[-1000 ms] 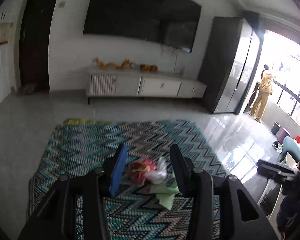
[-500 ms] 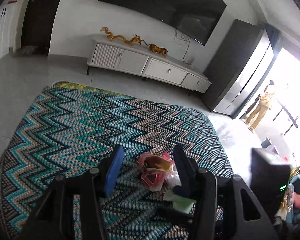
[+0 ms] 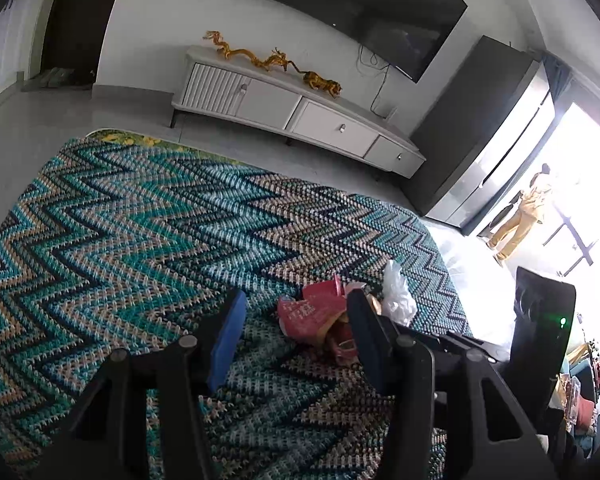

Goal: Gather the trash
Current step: 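Grasp the red-and-white wrapper with the left tool while the right tool grasps the pink carton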

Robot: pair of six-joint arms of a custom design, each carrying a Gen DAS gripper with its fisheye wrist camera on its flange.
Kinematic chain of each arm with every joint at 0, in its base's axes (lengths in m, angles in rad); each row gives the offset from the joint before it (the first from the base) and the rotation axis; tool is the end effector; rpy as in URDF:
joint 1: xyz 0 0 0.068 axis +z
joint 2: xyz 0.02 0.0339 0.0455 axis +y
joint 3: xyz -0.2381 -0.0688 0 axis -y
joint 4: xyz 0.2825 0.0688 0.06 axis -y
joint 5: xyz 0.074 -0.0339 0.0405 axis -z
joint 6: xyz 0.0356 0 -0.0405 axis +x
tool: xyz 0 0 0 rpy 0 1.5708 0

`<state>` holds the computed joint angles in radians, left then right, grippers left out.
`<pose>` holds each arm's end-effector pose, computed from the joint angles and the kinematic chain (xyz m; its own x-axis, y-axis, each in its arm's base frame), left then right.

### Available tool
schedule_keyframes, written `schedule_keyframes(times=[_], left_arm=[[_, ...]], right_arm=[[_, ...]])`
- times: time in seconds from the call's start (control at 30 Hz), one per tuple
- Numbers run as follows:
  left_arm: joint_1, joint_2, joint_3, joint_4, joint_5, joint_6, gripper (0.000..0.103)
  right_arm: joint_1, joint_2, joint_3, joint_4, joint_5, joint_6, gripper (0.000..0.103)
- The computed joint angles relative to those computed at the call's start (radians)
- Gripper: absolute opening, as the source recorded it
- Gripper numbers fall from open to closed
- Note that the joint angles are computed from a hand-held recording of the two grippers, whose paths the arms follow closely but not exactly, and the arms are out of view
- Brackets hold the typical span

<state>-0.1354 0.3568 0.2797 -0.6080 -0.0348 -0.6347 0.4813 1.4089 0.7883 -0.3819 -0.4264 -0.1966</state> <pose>0.1667 -0.0215 0.1654 -0.5690 -0.5205 -0.6366 -0.2846 0.8510 -0.4414 0.2623 0.1536 0.1433 -0.6118 -0.5202 -0.5959 -0.7528 0.6142 0.2367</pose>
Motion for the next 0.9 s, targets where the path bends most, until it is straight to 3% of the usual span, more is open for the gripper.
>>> schedule_keyframes(times=[0.17,0.23,0.3,0.4,0.63,0.9], left_arm=[[0.021,0.01,-0.004,0.005,0.005,0.003,0.051],[0.023,0.008,-0.006,0.004,0.002,0.004,0.051],[0.023,0.016,-0.006,0.008,0.002,0.003,0.051],[0.021,0.025,-0.012,0.018,0.001,0.0,0.051],[0.043,-0.028,-0.052,0.037,0.043,-0.021,0.051],[-0.076,-0.072,-0.069,-0.012,0.004,-0.061,0.051]], right_arm=[[0.038,0.072,0.044,0.052,-0.007,0.02,0.049],[0.061,0.109,0.069,0.068,-0.014,0.028,0.042],[0.081,0.128,0.08,0.07,-0.016,0.013,0.019],[0.085,0.098,0.064,0.05,-0.059,-0.007,0.012],[0.016,-0.051,-0.014,-0.048,-0.19,-0.064,0.011],[0.006,-0.151,-0.107,-0.131,-0.102,-0.197,0.015]])
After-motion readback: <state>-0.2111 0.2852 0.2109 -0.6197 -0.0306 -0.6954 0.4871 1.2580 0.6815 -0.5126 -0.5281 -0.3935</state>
